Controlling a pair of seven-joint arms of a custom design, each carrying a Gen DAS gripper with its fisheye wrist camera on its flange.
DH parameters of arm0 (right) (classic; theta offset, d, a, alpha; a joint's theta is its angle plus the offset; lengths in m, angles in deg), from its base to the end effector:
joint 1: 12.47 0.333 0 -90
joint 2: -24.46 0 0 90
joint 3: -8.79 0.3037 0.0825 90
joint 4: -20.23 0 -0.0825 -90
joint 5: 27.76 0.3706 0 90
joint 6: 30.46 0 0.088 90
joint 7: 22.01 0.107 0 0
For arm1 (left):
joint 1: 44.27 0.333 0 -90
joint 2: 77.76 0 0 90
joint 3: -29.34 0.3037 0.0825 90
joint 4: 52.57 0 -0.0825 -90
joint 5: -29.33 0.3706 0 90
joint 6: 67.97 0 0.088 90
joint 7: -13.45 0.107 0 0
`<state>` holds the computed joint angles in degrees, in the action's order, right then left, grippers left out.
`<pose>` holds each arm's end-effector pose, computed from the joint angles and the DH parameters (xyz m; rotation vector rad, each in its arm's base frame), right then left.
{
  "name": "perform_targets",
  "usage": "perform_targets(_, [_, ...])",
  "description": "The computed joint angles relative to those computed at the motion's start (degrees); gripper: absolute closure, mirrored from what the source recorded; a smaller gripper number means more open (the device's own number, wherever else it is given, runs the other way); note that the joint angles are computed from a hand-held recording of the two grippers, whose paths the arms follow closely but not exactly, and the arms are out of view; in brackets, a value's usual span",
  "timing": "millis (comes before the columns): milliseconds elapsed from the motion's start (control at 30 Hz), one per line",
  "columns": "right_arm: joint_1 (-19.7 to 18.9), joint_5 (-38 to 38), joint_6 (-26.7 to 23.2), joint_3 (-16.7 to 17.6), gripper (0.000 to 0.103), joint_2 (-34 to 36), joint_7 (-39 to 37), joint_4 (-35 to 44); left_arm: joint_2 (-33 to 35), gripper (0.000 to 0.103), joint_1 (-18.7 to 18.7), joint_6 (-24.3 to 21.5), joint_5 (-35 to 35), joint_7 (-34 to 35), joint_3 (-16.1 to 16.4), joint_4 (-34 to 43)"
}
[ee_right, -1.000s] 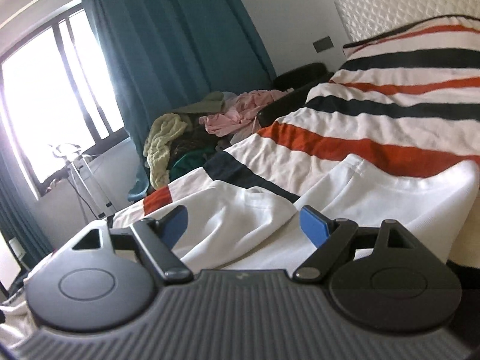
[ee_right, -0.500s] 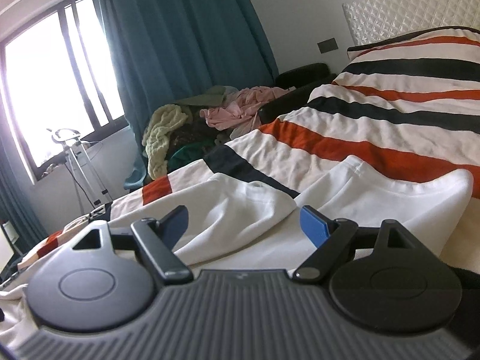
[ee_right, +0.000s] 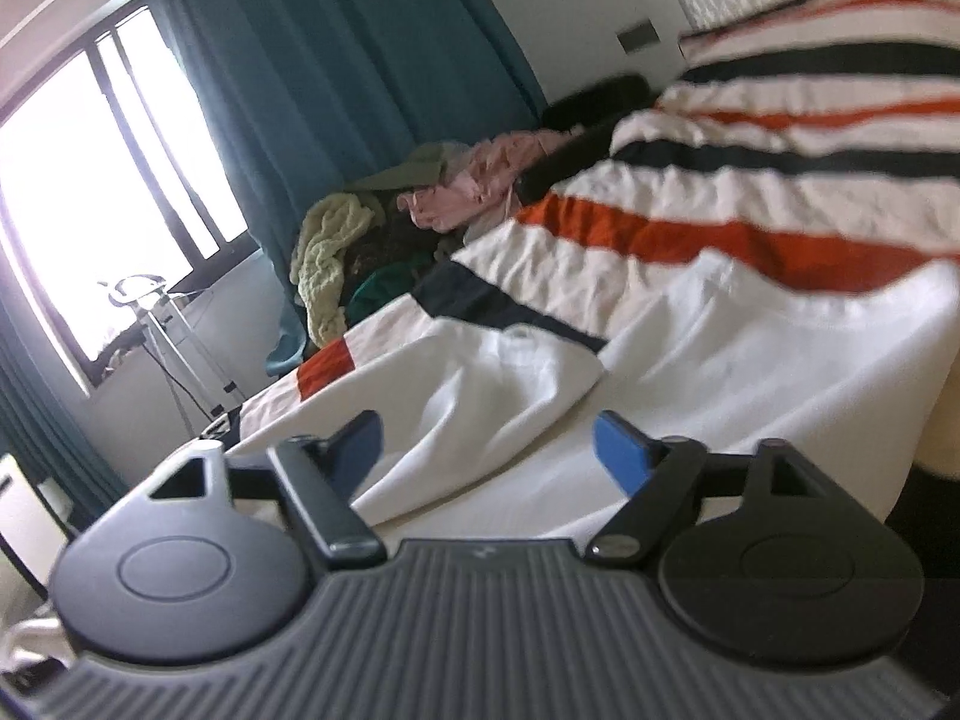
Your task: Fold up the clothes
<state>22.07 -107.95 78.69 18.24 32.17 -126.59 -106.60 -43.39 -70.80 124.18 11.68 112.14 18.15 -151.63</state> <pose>0.4241 0.3095 0.3294 -0.3163 2.0831 -1.0548 0.5879 -0.3795 0.3606 -1.3923 2.0501 -1.3000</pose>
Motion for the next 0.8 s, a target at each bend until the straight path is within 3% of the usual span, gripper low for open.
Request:
perform_targets(133, [-1.7,-2.5,6.4,-0.9,0.034,-1.1,4.0,-1.9,0.7,0.028,-0.6,-1.6,-1.2,-1.8,0.7,1.3])
perform_targets(300, [-5.7,-5.5,15.8,-2.9,0.035,-1.0,6.3,-2.5,1.9,0.028,-0.8,-3.6,-1.7,-4.7,1.2,3.6])
perform_targets(400, [-8.6,-6.9,21.8,-4.6,0.035,0.1,5.0,-1.4,3.2,0.028,4.3,-4.7,-0.8,-5.1,-4.6,5.0])
perform_targets(500, [-11.1,-7.9,25.6,-6.1,0.035,2.2,3.9,0.6,4.9,0.028,7.3,-6.2,-0.4,-5.4,-7.9,7.2])
perform_targets(633, [-14.3,-8.6,30.9,-8.6,0.035,6.2,4.7,4.5,7.0,0.028,6.4,-8.1,-0.7,-7.5,-6.1,10.2])
perform_targets(700, [-14.6,-7.4,30.4,-9.3,0.050,7.5,1.5,6.8,8.2,0.028,7.4,-8.9,-0.9,-7.9,-7.0,11.4])
perform_targets(733, [-14.8,-6.2,30.1,-9.6,0.076,8.1,-1.5,8.3,8.8,0.028,7.9,-9.2,-0.8,-7.8,-7.6,12.0])
perform_targets(767, [-14.9,-3.9,29.5,-9.8,0.090,8.7,-7.3,10.3,9.4,0.028,8.4,-9.4,-0.7,-7.6,-8.3,12.7])
perform_targets(800, [-14.9,-2.0,28.7,-10.0,0.090,9.2,-12.6,12.3,10.3,0.028,9.3,-9.3,-0.5,-7.0,-9.4,13.5])
